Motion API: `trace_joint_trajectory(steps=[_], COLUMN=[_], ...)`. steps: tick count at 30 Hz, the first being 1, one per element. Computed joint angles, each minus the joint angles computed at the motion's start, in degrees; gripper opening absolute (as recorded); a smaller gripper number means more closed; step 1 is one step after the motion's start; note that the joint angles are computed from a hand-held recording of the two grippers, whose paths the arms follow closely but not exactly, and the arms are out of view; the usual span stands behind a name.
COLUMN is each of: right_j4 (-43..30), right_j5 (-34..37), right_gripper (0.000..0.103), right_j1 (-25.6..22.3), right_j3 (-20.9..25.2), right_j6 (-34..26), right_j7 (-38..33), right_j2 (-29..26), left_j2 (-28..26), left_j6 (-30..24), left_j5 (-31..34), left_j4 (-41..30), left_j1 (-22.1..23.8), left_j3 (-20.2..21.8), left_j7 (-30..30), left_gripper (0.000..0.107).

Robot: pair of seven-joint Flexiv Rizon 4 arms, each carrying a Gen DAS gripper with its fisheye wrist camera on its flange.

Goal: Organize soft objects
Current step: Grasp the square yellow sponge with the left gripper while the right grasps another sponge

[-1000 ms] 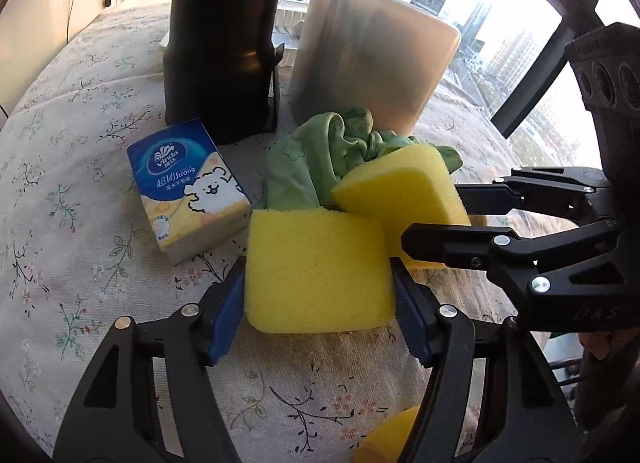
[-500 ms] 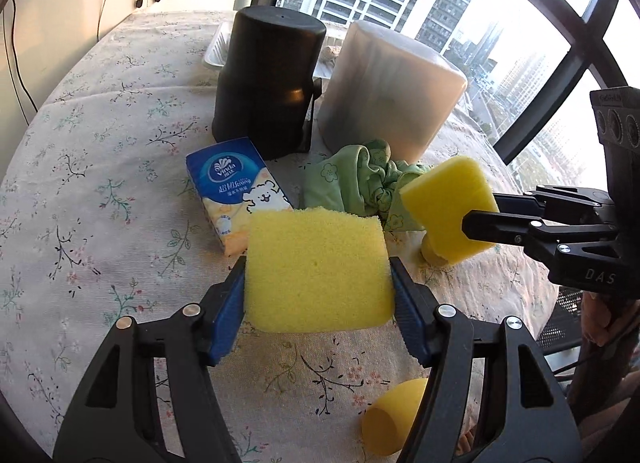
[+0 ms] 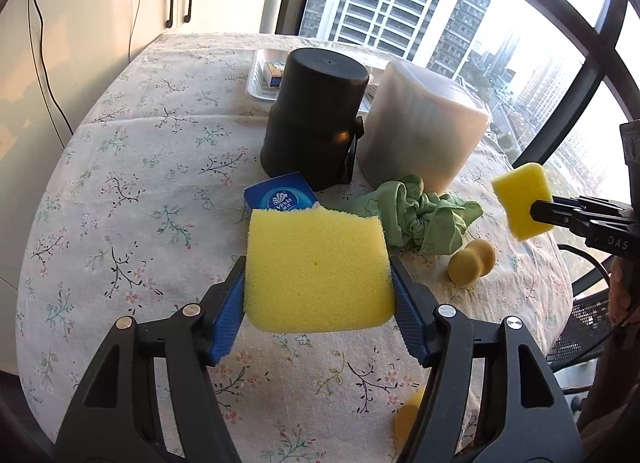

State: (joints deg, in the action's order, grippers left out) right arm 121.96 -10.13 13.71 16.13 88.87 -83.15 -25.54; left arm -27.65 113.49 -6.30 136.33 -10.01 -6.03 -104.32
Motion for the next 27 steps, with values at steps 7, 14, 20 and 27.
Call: trace_joint_trajectory(steps=[7, 14, 20, 27], right_j4=[-1.18, -4.83, -10.60, -18.65], right_j5=[-1.43, -1.27, -1.51, -1.16], right_gripper=[0.027, 0.027, 0.027, 0.027], right_j1=[2.09, 0.49, -0.07, -0.81], right_j3=[-5.71, -5.82, -6.49, -6.38], right_j6=[-0.62, -3.07, -6.44, -11.29], right_j7=[3.47, 5.04, 5.76, 5.89], right_j2=[-0.53, -3.51, -7.14, -11.14], left_j2=[0.12, -0.57, -1.78, -3.45], left_j6=[-1.11, -2.10, -4.25, -6.88], left_j5=[-2.26, -5.28, -9.10, -9.22], left_j4=[-0.51, -1.76, -4.52, -8.30], left_j1=[-1.33, -2.44, -3.32, 0.90], left_j3=[2.42, 5.40, 8.86, 8.63], left_j7=[0.87, 2.95, 5.35, 5.74], left_gripper=[0.063, 0.063, 0.063, 0.063])
